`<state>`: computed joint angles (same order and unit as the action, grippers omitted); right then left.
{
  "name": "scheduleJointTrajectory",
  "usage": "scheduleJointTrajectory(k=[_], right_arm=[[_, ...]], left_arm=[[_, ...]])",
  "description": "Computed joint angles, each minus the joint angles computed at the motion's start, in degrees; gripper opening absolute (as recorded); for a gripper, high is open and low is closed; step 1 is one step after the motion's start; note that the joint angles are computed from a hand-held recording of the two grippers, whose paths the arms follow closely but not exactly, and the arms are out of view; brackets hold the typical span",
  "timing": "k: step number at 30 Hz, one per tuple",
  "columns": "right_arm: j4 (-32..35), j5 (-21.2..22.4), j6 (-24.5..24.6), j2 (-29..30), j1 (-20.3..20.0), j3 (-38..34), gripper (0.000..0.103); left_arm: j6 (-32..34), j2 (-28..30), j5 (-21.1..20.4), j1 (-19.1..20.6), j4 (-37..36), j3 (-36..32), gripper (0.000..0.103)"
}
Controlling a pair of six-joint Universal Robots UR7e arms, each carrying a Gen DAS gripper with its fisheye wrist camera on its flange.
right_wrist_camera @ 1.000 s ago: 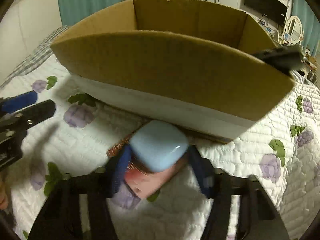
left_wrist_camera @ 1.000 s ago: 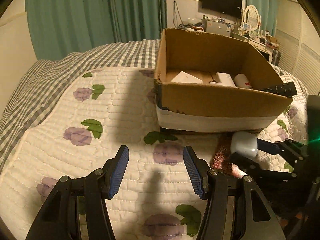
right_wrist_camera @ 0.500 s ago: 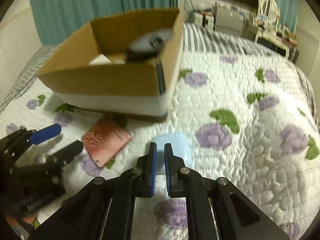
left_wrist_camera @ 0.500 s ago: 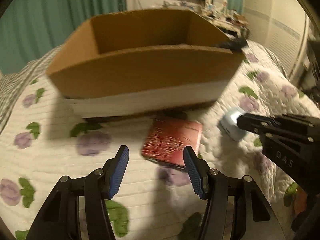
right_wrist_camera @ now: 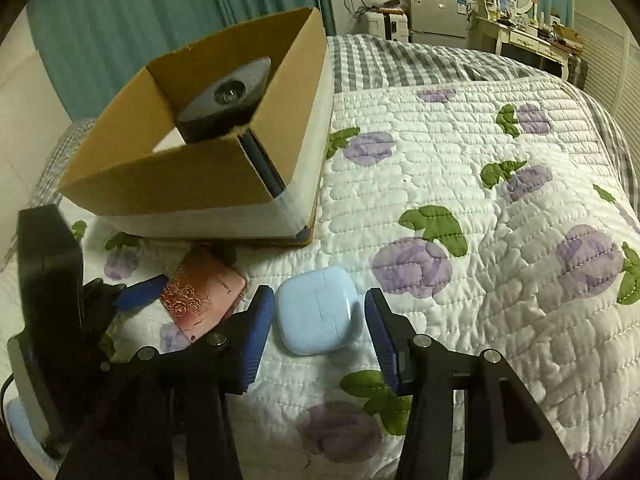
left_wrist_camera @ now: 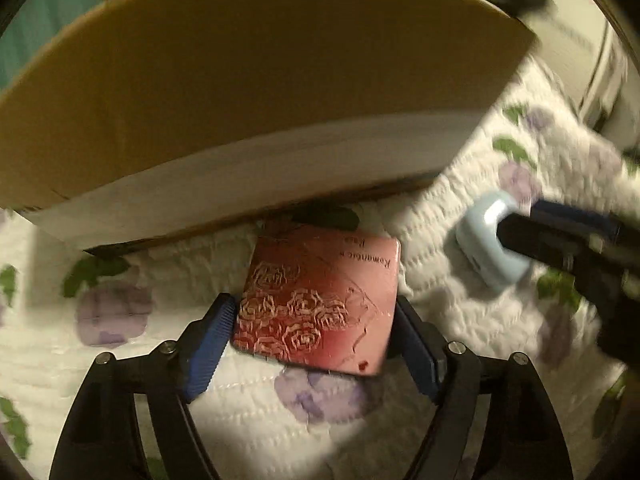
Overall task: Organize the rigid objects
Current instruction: 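Grasp the pink rose-patterned card case with the left gripper, then grasp the light blue earbud case with the right gripper while left holds card case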
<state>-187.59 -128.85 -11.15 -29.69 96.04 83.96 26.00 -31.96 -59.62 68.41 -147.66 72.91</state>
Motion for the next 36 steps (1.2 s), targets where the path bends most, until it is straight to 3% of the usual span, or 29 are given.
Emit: scheduleJointTrajectory(k=[4,8,12,14,19,26,29,30,31,33,35,36], right_arm=[[1.2,-0.9,0.4,0.3,0.0,-0.5,0.053],[0.5,-1.1,-0.6,0.5,0.2,-0.3,0.053],[1.1,-0.9,-1.6,1.1,0.2,-1.1,0.058],[2.0,-1.3,-1.9,1.8,0.0,-2.3,0.059],[5.4,-3.3,-2.5,4.2,-0.3,-6.4,0.060],[4.0,-3.7,-3.2,3.9,-0.1,-5.3,0.053],[3.7,-4.0,-3.5,4.0,0.1,-5.2,0.053],[3.9,-4.2,-3.5,4.2,0.1,-5.5,0.053],[4.0,-4.4,-3.4,4.3,0.2,-5.6,0.053],[4.3,-4.5,-3.3,4.5,0.1,-6.0,0.054],[4.1,-4.3,-3.5,4.5,0.1,-6.0,0.053],[3.9,-4.0,-3.5,4.4,0.1,-5.9,0.053]], left_arm=[[1.1,-0.6,-1.3,0.4,-1.9,1.1,0.077],[1.4,-3.5,-2.2,0.0,-4.7,5.2,0.075],[1.9,-7.0,0.8,-0.9,-10.8,11.1,0.073],[2.3,-8.8,-0.2,-0.9,-13.4,13.1,0.032],[2.5,-9.6,-1.2,-0.4,-13.0,13.7,0.032],[4.1,-9.1,0.6,-1.3,-18.9,13.8,0.032],[4.3,-7.7,2.1,-0.9,-19.7,12.1,0.033],[4.4,-6.6,4.5,-1.1,-20.3,11.5,0.033],[3.8,-5.5,6.9,-0.8,-19.0,10.2,0.033],[1.0,-4.6,6.9,-0.3,-14.8,8.1,0.032],[1.5,-5.4,5.6,-0.4,-16.7,8.9,0.013],[2.0,-5.9,5.0,-0.3,-17.8,9.4,0.012]])
